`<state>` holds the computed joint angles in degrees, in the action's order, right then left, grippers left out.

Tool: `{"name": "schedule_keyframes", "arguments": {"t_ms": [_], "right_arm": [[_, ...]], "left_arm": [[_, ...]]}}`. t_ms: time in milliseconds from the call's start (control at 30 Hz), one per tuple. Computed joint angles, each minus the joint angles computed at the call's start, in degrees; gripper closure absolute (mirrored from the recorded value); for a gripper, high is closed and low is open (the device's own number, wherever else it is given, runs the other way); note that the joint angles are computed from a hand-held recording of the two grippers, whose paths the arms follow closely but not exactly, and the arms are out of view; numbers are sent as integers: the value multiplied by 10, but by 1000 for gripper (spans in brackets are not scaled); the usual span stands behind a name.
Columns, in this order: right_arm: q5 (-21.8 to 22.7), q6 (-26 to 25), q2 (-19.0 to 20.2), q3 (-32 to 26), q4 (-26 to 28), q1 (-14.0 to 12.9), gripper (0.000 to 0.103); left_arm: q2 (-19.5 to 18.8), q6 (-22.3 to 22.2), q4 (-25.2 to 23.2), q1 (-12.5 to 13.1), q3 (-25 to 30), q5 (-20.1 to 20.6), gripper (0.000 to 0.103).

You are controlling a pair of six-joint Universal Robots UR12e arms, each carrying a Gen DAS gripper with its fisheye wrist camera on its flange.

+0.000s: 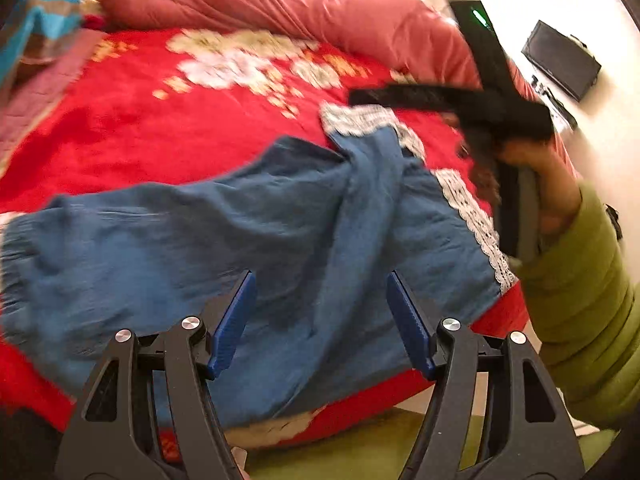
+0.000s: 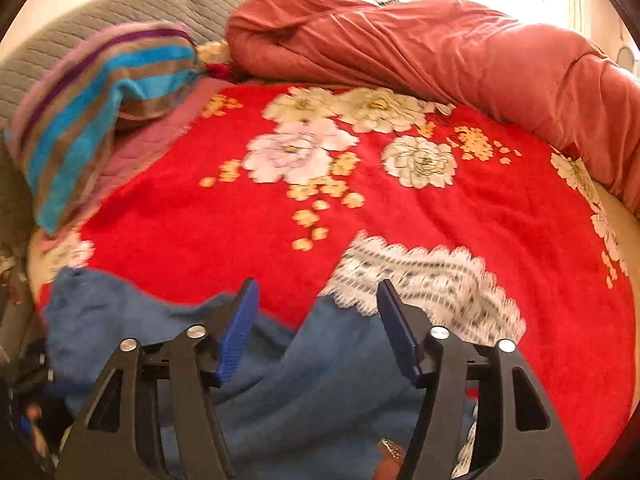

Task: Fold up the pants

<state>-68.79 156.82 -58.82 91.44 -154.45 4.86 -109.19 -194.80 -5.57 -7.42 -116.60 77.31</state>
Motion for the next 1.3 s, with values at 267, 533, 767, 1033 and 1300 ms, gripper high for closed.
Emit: {"name": "schedule_keyframes", "arguments": {"t_ms": [267, 533, 767, 1033, 1300], "right_arm": [[-81, 14, 54, -65, 44, 26, 42], [-86, 53, 73, -73, 23, 17, 93], [2, 93, 22, -10, -38, -30, 94], [42, 109, -57, 85, -96, -85, 94], [79, 94, -128, 165, -60, -134, 94]], "left_arm": [[-37, -7, -32, -1, 33, -41, 66], [-37, 18, -33, -11, 29, -20, 72], [-34, 17, -23, -15, 25, -1, 72], [-25, 16, 0, -16, 16, 13, 72], [-10, 57, 15, -20, 4, 27, 103]]}}
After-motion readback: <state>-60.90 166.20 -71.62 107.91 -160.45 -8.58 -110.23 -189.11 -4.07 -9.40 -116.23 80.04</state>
